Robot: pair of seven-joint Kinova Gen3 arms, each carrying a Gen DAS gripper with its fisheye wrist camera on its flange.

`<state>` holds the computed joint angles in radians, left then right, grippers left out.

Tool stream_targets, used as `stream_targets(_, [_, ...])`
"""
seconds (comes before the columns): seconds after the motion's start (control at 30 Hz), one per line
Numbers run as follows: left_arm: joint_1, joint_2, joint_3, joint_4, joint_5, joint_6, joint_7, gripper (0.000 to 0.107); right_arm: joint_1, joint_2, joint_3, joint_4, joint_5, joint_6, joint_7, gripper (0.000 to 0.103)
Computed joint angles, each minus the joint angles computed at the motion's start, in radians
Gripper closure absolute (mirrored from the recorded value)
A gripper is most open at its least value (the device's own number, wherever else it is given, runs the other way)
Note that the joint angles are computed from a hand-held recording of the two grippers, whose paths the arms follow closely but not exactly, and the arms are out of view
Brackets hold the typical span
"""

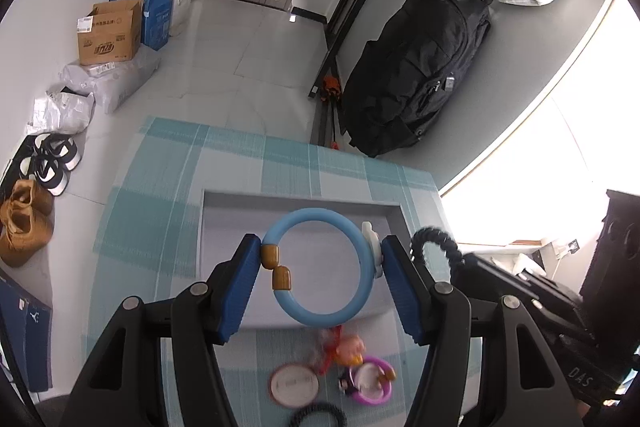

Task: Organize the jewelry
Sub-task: 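Lower both held bracelets into the gray box and open both grippers, then lift both open grippers out of the gray box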

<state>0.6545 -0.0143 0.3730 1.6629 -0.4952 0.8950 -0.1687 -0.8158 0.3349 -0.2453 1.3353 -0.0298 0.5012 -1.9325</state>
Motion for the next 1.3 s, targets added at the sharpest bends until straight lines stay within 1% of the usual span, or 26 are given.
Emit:
stream_targets(0.17, [-0.035,0.013,-0.038,0.023,0.084,-0.071,-0.076,0.05,-0.002,0.068,0.012,-0.077,0.005,0.031,0.008,0.095])
stream_targets(0.27, [-0.049,0.011,-0.05,0.044,0.11,-0.119,-0.109,0.05,0.001,0.095,0.017,-0.096,-0.003,0.053,0.013,0.095])
stream_targets(0.37, [-0.068,0.013,-0.062,0.041,0.181,-0.13,-0.184,0.05,0.029,0.105,-0.004,-0.091,-0.033,0.053,0.034,0.091])
stream_targets(0.4, [-0.073,0.007,-0.065,0.05,0.195,-0.148,-0.197,0.049,0.026,0.103,0.006,-0.08,-0.033,0.042,0.024,0.078])
stream_targets(0.43, [-0.076,0.0,-0.064,0.06,0.197,-0.166,-0.196,0.044,0.008,0.095,0.034,-0.068,-0.024,0.036,-0.001,0.065])
stream_targets(0.47, [-0.078,-0.007,-0.06,0.068,0.182,-0.172,-0.178,0.034,-0.008,0.084,0.056,-0.053,-0.006,0.022,-0.035,0.044])
stream_targets(0.5, [-0.081,-0.018,-0.055,0.08,0.164,-0.185,-0.158,0.03,-0.006,0.07,0.06,-0.025,-0.005,-0.009,-0.053,0.03])
stream_targets(0.53, [-0.085,-0.027,-0.046,0.088,0.144,-0.19,-0.135,0.027,0.013,0.054,0.048,0.009,-0.017,-0.049,-0.057,0.026])
stream_targets(0.57, [-0.089,-0.03,-0.039,0.087,0.135,-0.184,-0.127,0.027,0.016,0.042,0.048,0.03,-0.016,-0.072,-0.067,0.023])
stream_targets(0.63, [-0.093,-0.024,-0.03,0.074,0.136,-0.165,-0.131,0.027,-0.005,0.017,0.076,0.063,0.019,-0.101,-0.108,0.019])
stream_targets(0.7, [-0.09,-0.017,-0.02,0.064,0.118,-0.15,-0.118,0.027,-0.027,0.002,0.101,0.077,0.06,-0.11,-0.148,0.014])
stream_targets(0.73, [-0.086,-0.012,-0.017,0.057,0.107,-0.14,-0.111,0.027,-0.031,-0.001,0.106,0.078,0.075,-0.11,-0.164,0.013])
stream_targets(0.83, [-0.058,0.011,-0.001,0.024,0.04,-0.076,-0.067,0.027,-0.035,-0.001,0.108,0.071,0.108,-0.096,-0.197,0.011])
stream_targets(0.93, [-0.016,0.024,0.003,0.002,-0.023,-0.017,-0.015,0.027,-0.056,-0.01,0.123,0.077,0.149,-0.092,-0.245,0.004])
stream_targets(0.97, [-0.001,0.026,0.005,-0.007,-0.044,0.008,0.008,0.027,-0.069,-0.012,0.133,0.077,0.17,-0.084,-0.268,0.003])
stream_targets(1.03, [0.038,0.033,0.016,-0.021,-0.116,0.067,0.078,0.027,-0.096,-0.02,0.151,0.075,0.219,-0.065,-0.314,0.002])
stream_targets(1.1, [0.079,0.039,0.029,-0.034,-0.189,0.129,0.136,0.027,-0.118,-0.031,0.165,0.09,0.27,-0.072,-0.363,0.0])
stream_targets(1.17, [0.119,0.05,0.039,-0.053,-0.245,0.197,0.178,0.027,-0.138,-0.044,0.175,0.107,0.32,-0.082,-0.413,0.0])
stream_targets(1.23, [0.162,0.069,0.033,-0.079,-0.273,0.267,0.203,0.027,-0.166,-0.057,0.19,0.12,0.38,-0.078,-0.472,0.0])
stream_targets(1.3, [0.183,0.075,0.034,-0.092,-0.28,0.304,0.218,0.027,-0.191,-0.069,0.197,0.129,0.44,-0.057,-0.534,0.0])
